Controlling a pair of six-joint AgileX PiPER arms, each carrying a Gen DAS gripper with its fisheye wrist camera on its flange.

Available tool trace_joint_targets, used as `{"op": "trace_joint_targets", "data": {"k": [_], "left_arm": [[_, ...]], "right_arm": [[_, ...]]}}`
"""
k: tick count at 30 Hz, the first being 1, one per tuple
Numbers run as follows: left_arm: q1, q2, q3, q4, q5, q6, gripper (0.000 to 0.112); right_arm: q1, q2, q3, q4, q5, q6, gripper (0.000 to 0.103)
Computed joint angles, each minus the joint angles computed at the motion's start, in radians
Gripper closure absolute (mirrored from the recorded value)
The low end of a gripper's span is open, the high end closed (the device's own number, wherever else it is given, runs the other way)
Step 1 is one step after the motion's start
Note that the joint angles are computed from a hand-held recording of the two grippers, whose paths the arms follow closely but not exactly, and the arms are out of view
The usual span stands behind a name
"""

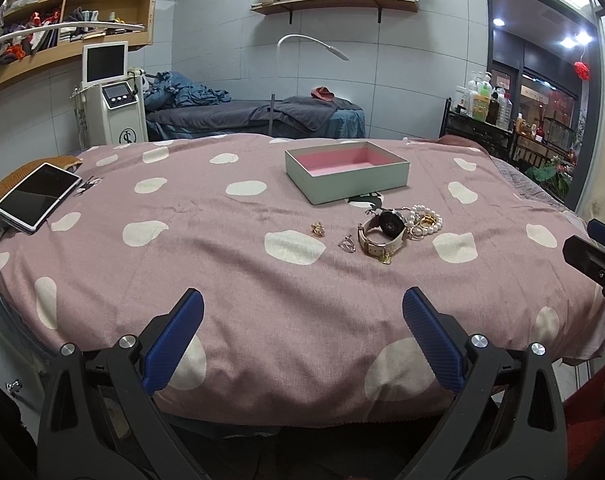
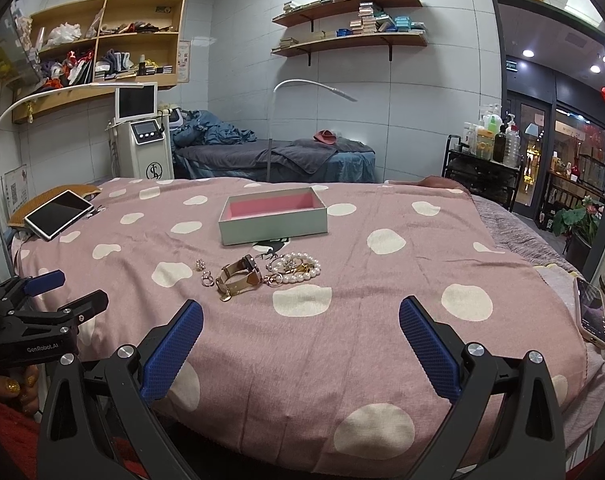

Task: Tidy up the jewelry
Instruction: 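Grasp the beige-strap watch with the left tool while the right tool grasps the pearl bracelet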

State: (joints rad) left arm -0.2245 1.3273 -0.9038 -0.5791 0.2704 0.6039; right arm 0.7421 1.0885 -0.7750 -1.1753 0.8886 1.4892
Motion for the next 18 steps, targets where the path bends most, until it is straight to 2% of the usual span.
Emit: {"op": "trace_joint_targets", "data": {"k": [2, 9, 15, 18], "left_arm": [[0.004, 0.024, -0.012, -0.056, 0.014, 0.064, 0.014], [0.004, 0.134, -0.095, -0.1, 0.062, 0.167, 0.014], [0.033, 0.268, -0.24, -0.163, 0.152, 0.253, 0.016], [0.035, 0.329, -0.315, -0.147, 0.184, 0.242, 0.021]], "right_arm": [[-0.043, 0.009, -0.001, 0.035, -0.047, -0.03, 0.006], [-0.205, 0.062, -0.021, 0.194, -0.236, -0.218, 0.006], [-0.38, 0.151, -0.083, 0.461, -0.399, -0.533, 0.006], [-0.437, 0.203, -0.133, 0.595, -0.434, -0.695, 0.007]]}}
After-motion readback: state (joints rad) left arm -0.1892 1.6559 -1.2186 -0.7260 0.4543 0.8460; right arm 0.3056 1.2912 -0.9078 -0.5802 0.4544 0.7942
